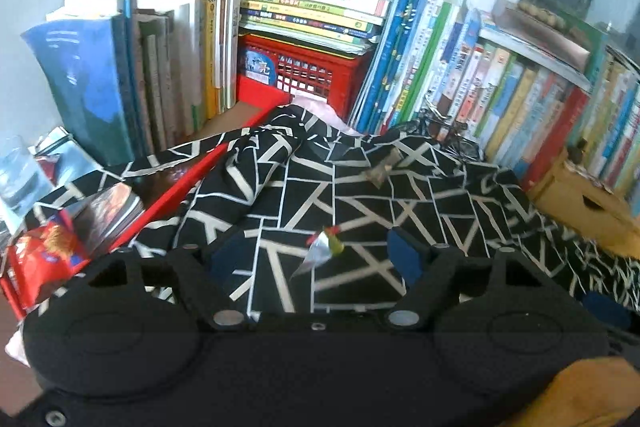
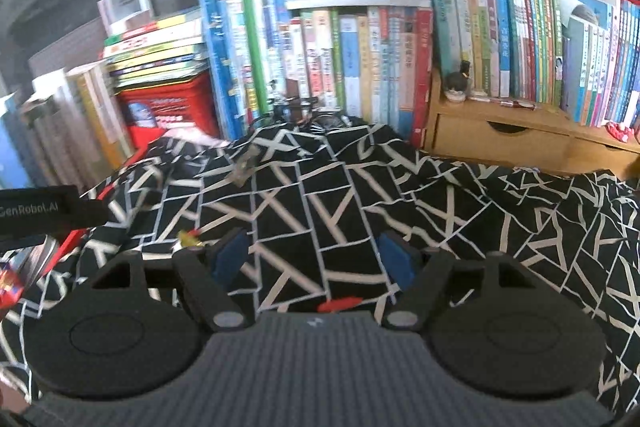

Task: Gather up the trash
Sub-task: 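Move both tools back over the remaining items on the cloth, then grasp the silver foil wrapper with the left tool while the right tool grasps the red stick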

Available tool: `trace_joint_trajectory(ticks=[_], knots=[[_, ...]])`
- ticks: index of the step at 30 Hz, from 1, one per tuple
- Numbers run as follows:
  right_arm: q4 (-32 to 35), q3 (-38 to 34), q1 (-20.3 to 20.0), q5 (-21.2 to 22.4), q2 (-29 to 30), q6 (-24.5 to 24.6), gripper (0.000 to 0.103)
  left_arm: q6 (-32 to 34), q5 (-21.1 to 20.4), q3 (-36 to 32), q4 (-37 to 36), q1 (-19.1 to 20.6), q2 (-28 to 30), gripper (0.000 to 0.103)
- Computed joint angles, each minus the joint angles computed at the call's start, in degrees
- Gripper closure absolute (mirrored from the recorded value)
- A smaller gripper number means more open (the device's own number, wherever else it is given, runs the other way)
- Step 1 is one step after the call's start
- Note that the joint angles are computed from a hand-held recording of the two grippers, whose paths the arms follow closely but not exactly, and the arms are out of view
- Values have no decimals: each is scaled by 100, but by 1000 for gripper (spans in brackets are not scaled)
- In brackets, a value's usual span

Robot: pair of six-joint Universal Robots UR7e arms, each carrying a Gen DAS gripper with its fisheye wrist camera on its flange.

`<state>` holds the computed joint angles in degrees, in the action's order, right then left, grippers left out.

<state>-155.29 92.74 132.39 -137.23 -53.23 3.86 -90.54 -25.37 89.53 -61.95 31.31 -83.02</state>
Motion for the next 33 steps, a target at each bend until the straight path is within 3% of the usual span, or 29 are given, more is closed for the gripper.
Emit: trace_joint_trajectory(ticks=[9,16,26,33], knots=[[334,69,-494,-25,79,194,21,705,-342,218,-1027,804,419,26],[365,404,-710,35,89,-8,21,881,-463,363,-1384,1201,766,26],[-231,644,-827,101,295,-445,21,339,-62,654,-2026,1490,911,25],[-318,561,-878,198,486,-606,25,63,-66,449,-1657,1607,1107,26]])
